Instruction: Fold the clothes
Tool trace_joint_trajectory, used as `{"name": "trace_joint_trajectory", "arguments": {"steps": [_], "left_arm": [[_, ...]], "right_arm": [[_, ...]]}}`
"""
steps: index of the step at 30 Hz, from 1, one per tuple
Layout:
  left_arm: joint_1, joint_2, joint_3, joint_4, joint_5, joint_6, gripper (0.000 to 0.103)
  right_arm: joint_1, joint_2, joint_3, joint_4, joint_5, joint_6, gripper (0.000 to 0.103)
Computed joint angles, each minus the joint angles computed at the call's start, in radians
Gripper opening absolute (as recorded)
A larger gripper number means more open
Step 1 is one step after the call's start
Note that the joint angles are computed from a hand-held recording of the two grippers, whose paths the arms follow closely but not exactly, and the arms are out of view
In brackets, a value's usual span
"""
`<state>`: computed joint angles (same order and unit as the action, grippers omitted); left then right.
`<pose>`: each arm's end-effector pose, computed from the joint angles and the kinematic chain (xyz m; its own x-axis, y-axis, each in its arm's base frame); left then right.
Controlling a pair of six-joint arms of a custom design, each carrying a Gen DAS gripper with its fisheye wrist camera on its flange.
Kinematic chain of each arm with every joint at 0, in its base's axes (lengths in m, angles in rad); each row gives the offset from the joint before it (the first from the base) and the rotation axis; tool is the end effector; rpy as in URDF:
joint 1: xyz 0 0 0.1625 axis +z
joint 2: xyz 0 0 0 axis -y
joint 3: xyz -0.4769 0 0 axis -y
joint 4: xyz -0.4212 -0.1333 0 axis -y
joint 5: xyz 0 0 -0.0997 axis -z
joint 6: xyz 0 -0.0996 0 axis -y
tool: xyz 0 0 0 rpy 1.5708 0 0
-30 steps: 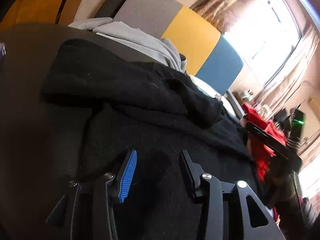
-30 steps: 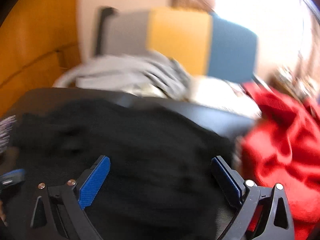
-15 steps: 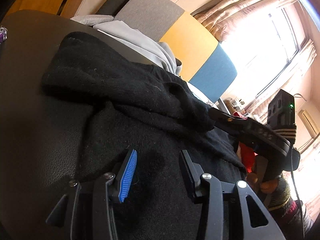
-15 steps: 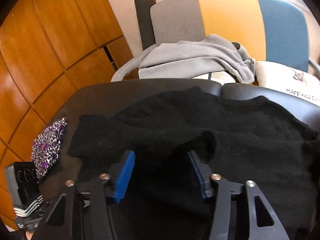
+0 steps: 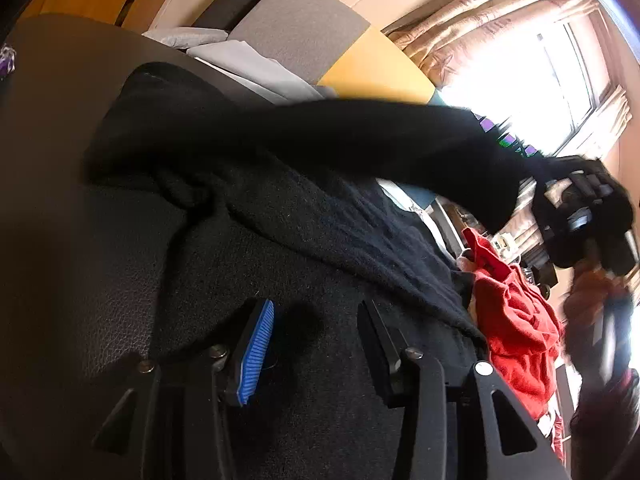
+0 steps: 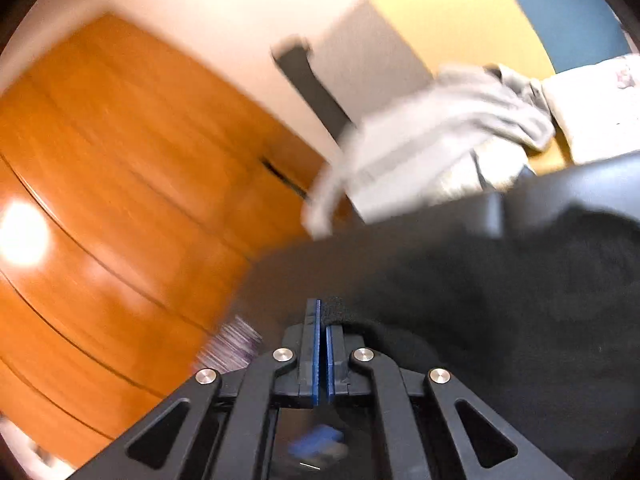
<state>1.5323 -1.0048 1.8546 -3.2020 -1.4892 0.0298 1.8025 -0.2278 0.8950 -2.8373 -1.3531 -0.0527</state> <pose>0.1154 -0.6794 0.2484 -0.9969 0.0021 -0.0788 0.0571 0.7096 -0.7022 0.3648 -0.8722 -0.0145 -0.9111 -0.3846 -0.1484 -0.2379 0.7845 -0.5727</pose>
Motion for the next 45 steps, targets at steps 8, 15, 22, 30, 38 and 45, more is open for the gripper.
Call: {"name": "trace_joint_trajectory", "arguments": {"steps": [8, 15, 22, 30, 38, 45], "left_arm": [[0.020, -0.017, -0.014, 0.053, -0.066, -0.039, 0.044], [0.068, -0.028, -0.060, 0.091, -0.204, -0.204, 0.047], [0.007, -0.044, -0.152, 0.164, 0.024, -0.013, 0.047], [-0.033, 0.025, -0.368, 0.322, 0.204, 0.244, 0.049], [-0.088, 0.106, -0.450, 0.527, 0.342, 0.544, 0.051], [-0.078, 0.101, -0.461, 0.520, 0.277, 0.508, 0.048]], "right_arm": [[-0.004, -0.193, 0.336, -0.113, -0.397, -0.214, 0.003], [-0.075, -0.215, 0.438, -0.070, -0.438, -0.141, 0.007], [-0.100, -0.276, 0.507, -0.023, -0.393, -0.090, 0.039], [-0.091, -0.200, 0.374, -0.053, -0.440, -0.081, 0.040], [-0.040, -0.112, 0.267, -0.012, -0.596, -0.224, 0.003], [-0.002, -0.121, 0.251, -0.147, -0.699, -0.347, 0.002]]}}
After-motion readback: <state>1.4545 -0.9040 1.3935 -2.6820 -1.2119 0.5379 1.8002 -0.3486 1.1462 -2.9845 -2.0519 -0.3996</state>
